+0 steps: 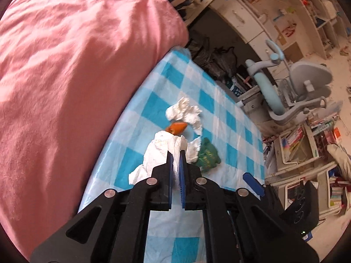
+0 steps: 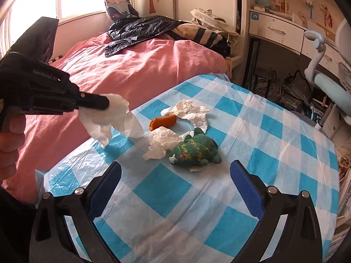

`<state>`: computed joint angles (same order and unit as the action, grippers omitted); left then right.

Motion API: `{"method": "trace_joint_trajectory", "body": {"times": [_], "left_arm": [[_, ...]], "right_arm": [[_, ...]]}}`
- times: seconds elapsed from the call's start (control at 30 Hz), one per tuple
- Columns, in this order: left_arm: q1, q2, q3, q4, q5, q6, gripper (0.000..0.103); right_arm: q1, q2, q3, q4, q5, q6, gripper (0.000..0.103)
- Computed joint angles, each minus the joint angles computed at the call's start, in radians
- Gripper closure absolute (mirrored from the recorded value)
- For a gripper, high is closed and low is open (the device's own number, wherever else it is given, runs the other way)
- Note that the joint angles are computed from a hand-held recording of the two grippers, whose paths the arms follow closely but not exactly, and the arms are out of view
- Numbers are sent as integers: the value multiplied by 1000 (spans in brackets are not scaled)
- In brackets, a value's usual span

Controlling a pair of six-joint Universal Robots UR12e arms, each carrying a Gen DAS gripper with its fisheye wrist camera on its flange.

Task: Collect trash
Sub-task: 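Grasp a large white tissue with the left gripper while the right grasps the green plush toy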

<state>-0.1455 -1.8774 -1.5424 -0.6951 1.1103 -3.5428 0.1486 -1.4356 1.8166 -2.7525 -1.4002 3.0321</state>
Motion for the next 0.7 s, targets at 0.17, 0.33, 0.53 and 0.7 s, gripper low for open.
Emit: {"method": "trace_joint_trajectory", "body": {"times": [0.17,0.33,0.53,0.7], "left_arm": [[-21,-26,44,-119,136,27,49],[-48,-42,76,-150,243,113,32],[-73,-74,123,-228,322,225,32],[-97,-93,150,-235,411,317,73]], "right_arm": [[19,26,-27,18,-7,-15,8],[17,35,-36,7,-44,2,8],[-6,53,-49,4,-51,67,9],[-13,74,-67,14,-42,87,19]]}}
